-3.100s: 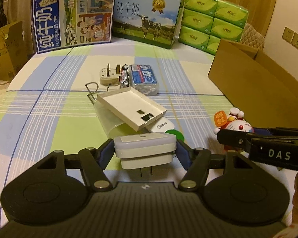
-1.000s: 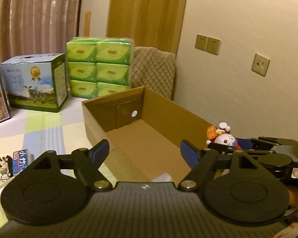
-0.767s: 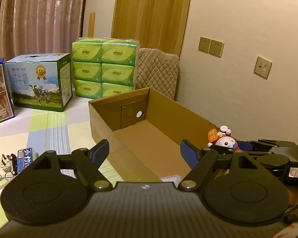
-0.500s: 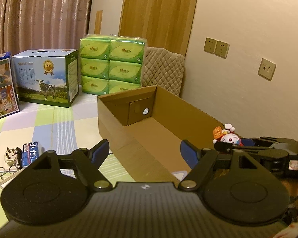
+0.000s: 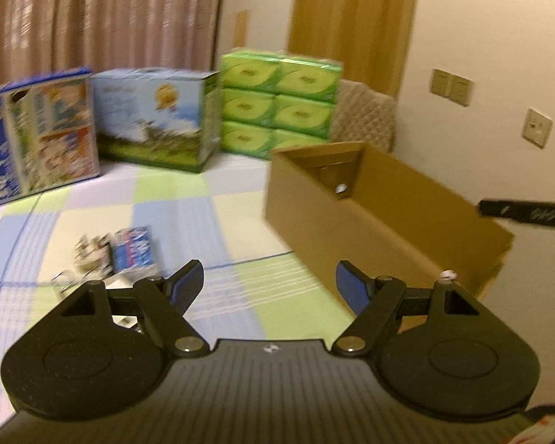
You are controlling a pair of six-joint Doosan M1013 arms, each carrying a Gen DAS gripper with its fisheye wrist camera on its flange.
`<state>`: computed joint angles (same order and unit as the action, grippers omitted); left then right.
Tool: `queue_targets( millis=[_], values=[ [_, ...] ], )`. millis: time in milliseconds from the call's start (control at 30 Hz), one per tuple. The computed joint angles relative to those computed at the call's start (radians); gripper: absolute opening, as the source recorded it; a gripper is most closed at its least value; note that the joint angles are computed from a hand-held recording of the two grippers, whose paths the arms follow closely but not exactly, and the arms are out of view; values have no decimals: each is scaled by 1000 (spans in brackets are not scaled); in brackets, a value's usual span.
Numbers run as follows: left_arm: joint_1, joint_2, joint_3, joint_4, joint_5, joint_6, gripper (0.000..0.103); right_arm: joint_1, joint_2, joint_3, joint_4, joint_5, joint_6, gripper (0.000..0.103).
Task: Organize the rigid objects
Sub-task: 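Open both tools to release the objects and withdraw from the box, then grasp the green-lidded jar with the right tool while the left tool approaches the white lid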
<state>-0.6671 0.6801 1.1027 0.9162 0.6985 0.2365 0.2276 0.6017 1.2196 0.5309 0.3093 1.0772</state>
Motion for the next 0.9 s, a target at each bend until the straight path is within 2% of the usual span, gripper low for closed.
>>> queue_targets(
  millis=[33,133,233,400,533,667,900],
  values=[
    [3,-10,20,4,4,-23,75,3,-4,1,33,3,-36,44],
    [10,-42,84,39,23,-104,75,13,-19,17,245,12,-252,44],
    [18,-73,142,63,56,-168,75,31,-28,25,376,39,-380,44],
    [25,-120,235,115,118,-266,75,75,-25,29,498,116,-552,44],
    [30,-152,298,110,144,-313,75,108,8,3,479,168,-542,44],
    [44,-172,338,79,136,-347,75,137,56,-47,417,229,-496,44],
    [61,-162,332,18,129,-302,75,164,123,-104,381,311,-505,45]
  ],
)
